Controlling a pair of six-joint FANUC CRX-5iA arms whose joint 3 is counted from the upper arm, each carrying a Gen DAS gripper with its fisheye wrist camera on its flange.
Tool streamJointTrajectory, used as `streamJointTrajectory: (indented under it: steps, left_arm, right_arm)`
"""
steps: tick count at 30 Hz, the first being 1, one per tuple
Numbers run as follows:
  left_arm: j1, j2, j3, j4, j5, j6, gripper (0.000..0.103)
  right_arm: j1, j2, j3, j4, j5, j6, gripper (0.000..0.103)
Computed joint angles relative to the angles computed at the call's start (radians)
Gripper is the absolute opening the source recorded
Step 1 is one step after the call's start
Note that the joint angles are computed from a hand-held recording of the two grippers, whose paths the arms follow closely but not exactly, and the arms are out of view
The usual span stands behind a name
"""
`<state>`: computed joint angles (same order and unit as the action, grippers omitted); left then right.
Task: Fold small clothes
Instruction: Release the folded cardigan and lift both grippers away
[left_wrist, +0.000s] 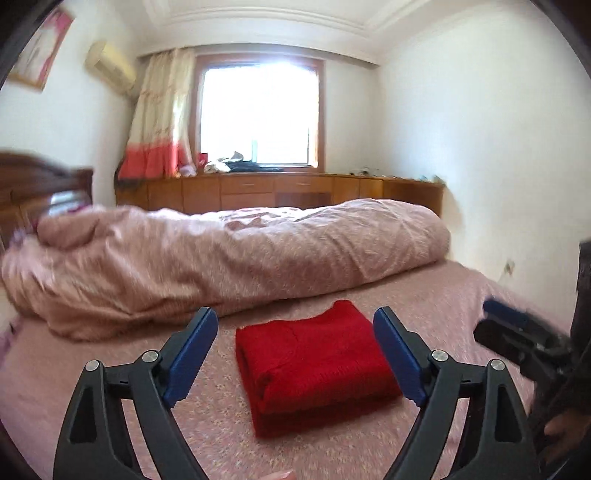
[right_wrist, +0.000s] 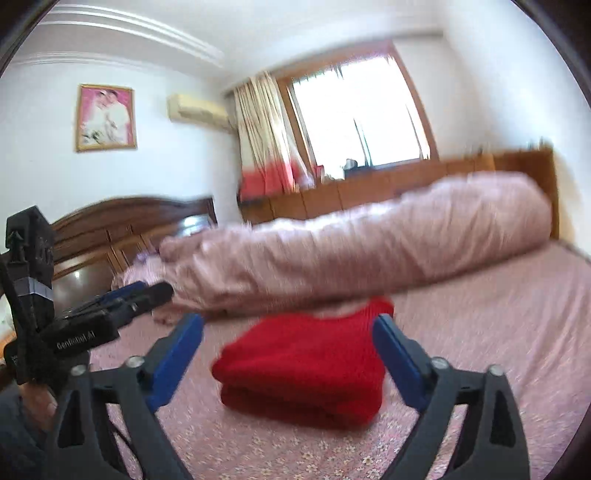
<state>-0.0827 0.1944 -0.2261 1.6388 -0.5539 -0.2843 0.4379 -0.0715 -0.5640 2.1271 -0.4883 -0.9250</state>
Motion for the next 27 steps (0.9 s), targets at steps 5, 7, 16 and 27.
streamJointTrajectory:
  steps: [5,7,16,27]
  left_arm:
    - [-0.015,-0.071,-0.09,0.042,0.019,-0.132,0.089]
    - [-0.035,-0.063,-0.1,0.053,0.047,-0.158,0.09]
    - [-0.123,0.06,-0.058,0.24,0.195,-0.221,0.09]
    - [-0.072,0.192,0.018,0.094,0.142,0.017,0.09]
  right_arm:
    - [0.151,-0.007,-0.023,-0.178,-0.222,0.113,0.103]
    - [0.168,-0.004,-0.032,-0.204,-0.259,0.13,0.103]
    - [0.176,0.05,0.009,-0.495,-0.239,0.429,0.103]
    - [0.187,0.166,0.085,-0.631,-0.308,0.52,0.103]
